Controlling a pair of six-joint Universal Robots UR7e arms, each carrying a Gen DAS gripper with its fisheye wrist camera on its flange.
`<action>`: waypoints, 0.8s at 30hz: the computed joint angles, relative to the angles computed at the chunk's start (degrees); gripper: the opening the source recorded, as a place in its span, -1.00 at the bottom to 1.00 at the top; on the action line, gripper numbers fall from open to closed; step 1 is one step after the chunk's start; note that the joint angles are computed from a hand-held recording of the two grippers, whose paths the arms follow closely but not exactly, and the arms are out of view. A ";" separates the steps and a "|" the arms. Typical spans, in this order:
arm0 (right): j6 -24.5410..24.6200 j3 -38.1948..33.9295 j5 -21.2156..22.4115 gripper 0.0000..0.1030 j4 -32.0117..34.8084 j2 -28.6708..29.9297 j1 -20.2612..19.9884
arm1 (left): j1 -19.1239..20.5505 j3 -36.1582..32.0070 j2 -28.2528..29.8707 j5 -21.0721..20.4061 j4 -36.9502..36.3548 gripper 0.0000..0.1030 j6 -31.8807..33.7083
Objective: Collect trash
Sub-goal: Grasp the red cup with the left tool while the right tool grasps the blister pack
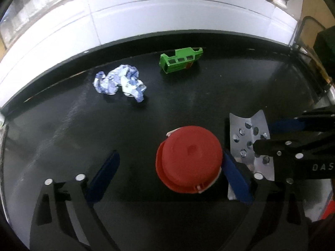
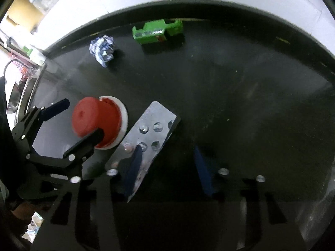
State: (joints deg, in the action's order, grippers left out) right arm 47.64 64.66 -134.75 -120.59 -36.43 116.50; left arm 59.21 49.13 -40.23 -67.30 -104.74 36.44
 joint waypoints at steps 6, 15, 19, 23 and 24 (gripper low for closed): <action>-2.10 -2.04 -1.45 -0.89 1.58 0.81 0.17 | 0.15 -1.82 1.58 -1.54 2.02 0.17 1.36; -3.87 -4.83 -4.54 -0.89 2.64 1.40 1.20 | 0.00 -5.07 2.25 -3.49 3.39 0.15 -1.19; -4.36 -6.35 -5.62 -0.89 3.02 1.94 1.63 | -0.27 -6.09 2.22 -3.46 3.35 0.15 -1.70; -4.72 -7.64 -6.60 -0.89 3.55 2.49 2.20 | -0.57 -6.31 1.80 -2.99 2.86 0.15 -2.15; -4.89 -7.61 -6.87 -0.89 3.49 2.41 2.40 | -0.65 -6.01 1.41 -2.87 2.55 0.15 -2.09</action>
State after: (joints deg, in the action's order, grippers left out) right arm 42.75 57.05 -141.63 -117.10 -34.02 118.90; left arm 58.56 43.11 -38.82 -70.17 -102.19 34.35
